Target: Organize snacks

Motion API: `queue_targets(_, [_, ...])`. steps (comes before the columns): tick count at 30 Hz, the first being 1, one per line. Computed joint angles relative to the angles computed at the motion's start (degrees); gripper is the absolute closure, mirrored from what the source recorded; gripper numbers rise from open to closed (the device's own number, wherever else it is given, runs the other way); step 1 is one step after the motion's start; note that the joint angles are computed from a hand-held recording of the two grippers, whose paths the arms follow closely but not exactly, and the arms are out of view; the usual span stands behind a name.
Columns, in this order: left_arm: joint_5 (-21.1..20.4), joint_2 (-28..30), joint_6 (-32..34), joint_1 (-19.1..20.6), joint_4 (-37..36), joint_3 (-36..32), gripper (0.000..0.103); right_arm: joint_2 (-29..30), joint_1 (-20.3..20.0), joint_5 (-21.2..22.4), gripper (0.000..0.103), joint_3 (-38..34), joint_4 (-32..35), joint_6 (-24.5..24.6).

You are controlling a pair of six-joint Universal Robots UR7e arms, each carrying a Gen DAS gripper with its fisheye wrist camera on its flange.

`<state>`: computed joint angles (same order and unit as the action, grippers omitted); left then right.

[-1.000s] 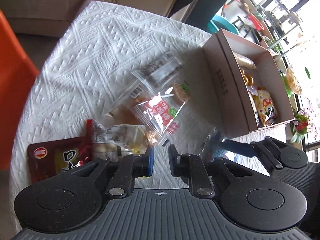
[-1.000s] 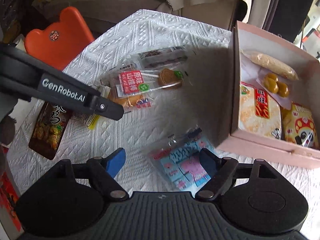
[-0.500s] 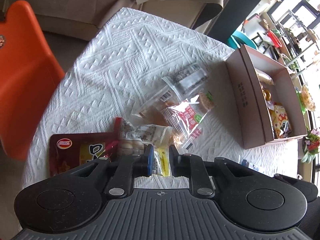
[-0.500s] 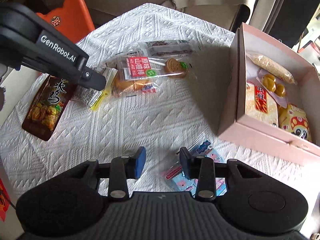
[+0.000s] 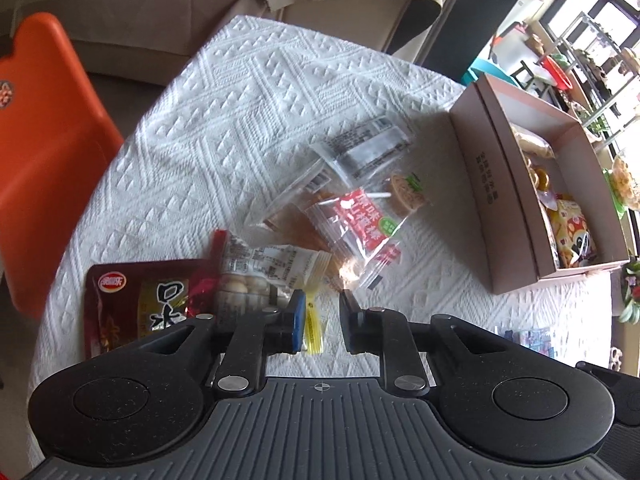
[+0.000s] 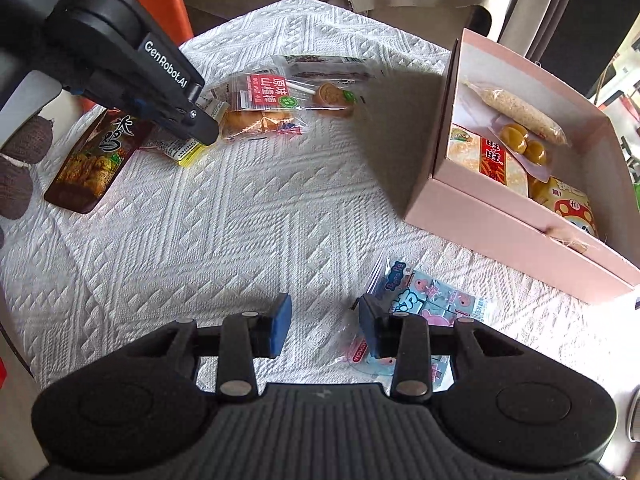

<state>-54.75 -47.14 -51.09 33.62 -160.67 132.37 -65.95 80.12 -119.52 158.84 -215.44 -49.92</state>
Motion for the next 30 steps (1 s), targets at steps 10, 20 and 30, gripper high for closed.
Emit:
queue_targets(10, [5.2,6.3,28.6,-1.1,4.9,-9.5,0.077,2.8,1.1,-0.8,0.047,0.0,-2.2,0.0])
queue_targets(20, [8.6,11.8,42.7,0.6,14.6,-17.2,0.073,1.7,2.0,-1.9,0.041,-0.5,2.0,3.3])
queue_targets(30, [6.8,14.1,39.0,3.5,21.6,-22.7,0.058,-5.5,-0.5,0.6,0.041,1.0,5.0,5.6])
